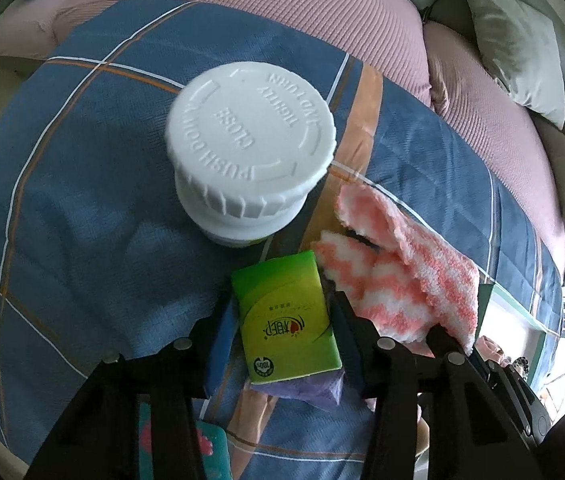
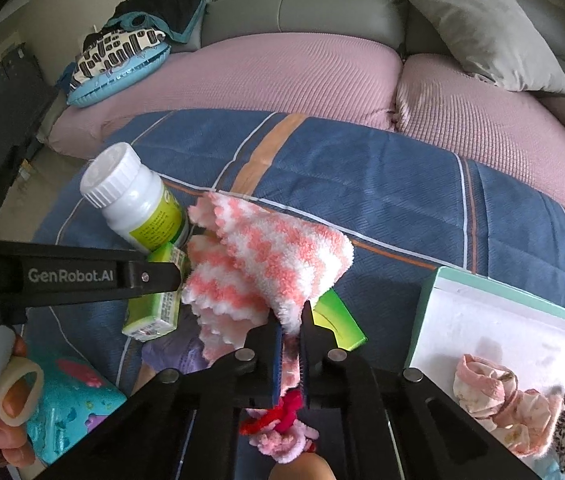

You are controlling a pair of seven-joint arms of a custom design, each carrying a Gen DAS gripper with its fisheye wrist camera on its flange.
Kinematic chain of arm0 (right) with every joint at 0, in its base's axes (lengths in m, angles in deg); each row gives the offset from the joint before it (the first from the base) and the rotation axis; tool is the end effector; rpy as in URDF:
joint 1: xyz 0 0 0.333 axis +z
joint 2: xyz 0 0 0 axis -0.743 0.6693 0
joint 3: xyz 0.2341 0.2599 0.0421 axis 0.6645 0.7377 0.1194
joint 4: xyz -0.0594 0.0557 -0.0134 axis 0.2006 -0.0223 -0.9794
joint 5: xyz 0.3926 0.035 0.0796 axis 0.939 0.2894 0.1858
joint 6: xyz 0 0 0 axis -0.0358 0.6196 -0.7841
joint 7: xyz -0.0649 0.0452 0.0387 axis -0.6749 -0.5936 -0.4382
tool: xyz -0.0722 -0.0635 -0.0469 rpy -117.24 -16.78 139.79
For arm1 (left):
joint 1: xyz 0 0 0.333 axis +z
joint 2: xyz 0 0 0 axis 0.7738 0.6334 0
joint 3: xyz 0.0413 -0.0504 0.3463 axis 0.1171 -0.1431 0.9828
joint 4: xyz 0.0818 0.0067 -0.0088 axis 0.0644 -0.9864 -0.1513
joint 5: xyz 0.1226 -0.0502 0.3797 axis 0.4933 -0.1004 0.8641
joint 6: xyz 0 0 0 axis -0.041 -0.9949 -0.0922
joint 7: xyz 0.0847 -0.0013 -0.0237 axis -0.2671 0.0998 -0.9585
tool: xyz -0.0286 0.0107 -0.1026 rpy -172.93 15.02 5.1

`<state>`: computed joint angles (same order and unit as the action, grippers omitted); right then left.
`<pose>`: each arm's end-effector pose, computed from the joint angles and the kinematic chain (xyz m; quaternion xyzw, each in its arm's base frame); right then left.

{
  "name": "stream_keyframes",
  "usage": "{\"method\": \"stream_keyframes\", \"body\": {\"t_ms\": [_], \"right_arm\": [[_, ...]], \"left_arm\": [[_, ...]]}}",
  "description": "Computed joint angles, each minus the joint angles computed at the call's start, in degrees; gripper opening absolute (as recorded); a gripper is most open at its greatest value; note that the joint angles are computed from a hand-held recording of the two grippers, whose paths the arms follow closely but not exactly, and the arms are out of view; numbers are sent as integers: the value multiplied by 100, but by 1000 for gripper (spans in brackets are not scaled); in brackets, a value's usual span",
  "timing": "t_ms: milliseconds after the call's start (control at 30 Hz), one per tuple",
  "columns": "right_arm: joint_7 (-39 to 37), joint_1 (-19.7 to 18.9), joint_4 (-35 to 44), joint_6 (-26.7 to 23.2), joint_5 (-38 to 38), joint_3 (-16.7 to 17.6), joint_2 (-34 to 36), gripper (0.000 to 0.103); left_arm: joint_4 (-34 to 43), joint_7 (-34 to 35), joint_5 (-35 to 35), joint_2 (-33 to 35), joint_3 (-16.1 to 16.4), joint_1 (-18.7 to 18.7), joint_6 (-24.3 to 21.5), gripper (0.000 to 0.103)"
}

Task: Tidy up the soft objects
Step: 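Close the right gripper on the pink-white knitted cloth while the left grasps the green tissue pack, then carry the knitted cloth with the right gripper while the left carries the tissue pack into the tray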

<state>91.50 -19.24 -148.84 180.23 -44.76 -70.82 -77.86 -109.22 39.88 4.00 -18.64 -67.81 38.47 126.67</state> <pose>0.4840 0.3835 0.4791 -0.8315 0.4941 -0.0956 0.2354 0.4698 -0.2235 0.4617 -0.8683 0.4749 -0.1429 0.0077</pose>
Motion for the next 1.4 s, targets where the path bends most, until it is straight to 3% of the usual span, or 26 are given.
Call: {"method": "stream_keyframes", "body": {"t_ms": [500,967,1400], "right_arm": [[-76,-83,-578,347,362,21,-997,6],[-88,-135,-1245,593,763,-63,-2263,6],[427,-701,-2208,531,432,-59,-3792,6]], "left_arm": [[-102,-458,389,-710,-228,-90,69,49],[52,-1059,1095,-1516,-663,-123,-112,49],[669,-1583,1844,-1232,-1210,-445,-37,49]]}}
